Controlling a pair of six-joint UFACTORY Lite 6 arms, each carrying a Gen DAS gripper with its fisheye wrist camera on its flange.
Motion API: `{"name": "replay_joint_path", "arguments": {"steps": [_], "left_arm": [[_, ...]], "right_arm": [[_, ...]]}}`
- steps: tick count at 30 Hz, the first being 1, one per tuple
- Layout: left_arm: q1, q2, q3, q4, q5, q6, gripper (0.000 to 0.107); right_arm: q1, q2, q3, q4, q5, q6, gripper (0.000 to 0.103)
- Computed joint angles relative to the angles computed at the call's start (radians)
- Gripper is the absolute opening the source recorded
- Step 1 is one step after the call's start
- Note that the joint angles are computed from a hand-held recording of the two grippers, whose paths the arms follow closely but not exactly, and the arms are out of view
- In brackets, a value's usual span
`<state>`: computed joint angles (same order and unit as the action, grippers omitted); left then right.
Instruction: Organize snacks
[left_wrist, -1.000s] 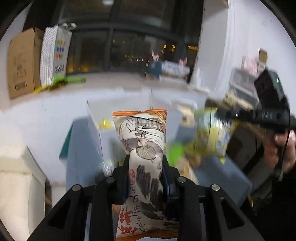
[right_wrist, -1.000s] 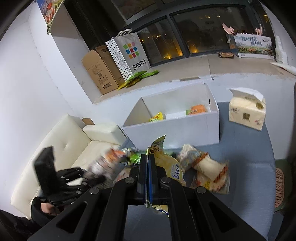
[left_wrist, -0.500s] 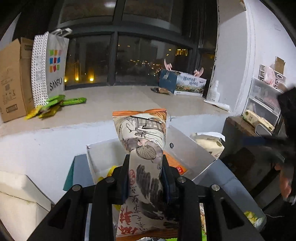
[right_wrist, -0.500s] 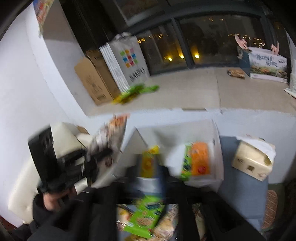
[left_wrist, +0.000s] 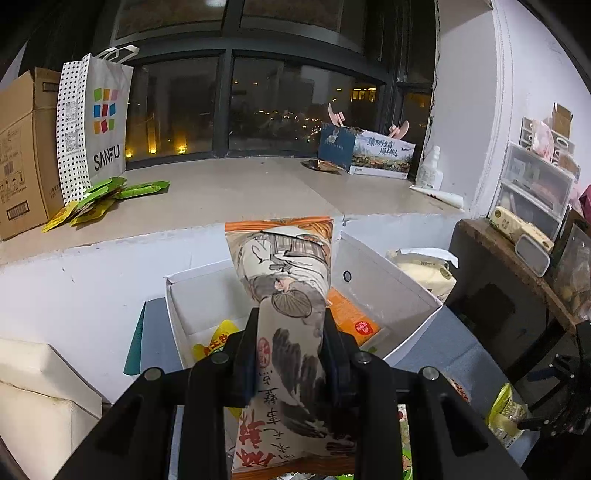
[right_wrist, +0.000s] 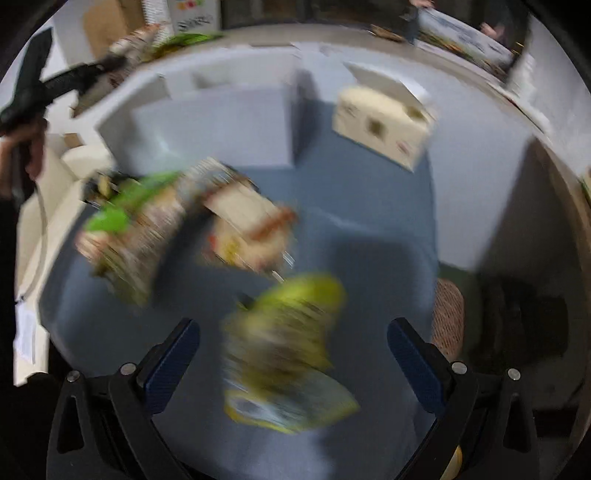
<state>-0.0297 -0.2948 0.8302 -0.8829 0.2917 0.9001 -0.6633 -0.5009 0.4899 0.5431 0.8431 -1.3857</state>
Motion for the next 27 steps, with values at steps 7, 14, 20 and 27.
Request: {"name": "replay_joint_path", "arguments": {"steps": [7,14,20,27], "left_arm": [[-0.012,0.124,0.083,0.041,-0.04,-0.058,0.033],[-0.001,0.273,0.197,0.207,-0.08,-0.212,0.093],[0.031,0.221,0.15,0.18,-0.058,-0.184,0.102],[0.143,-0.105,-0.148,0.05,0.087,0.027,0.103]], "right_arm": [[-0.076,0.047,-0.051,0.027,0.017,-0.082,0.103],[-0.013,0.189,-0.072,0.039,-0.034,-0.073,0.059],[-0.086,0.047,-0.113,0.024,0.058,-0.131,0.057],[-0.164,0.003,-0.075,0.052,0.179,-0.167,0.057]]}}
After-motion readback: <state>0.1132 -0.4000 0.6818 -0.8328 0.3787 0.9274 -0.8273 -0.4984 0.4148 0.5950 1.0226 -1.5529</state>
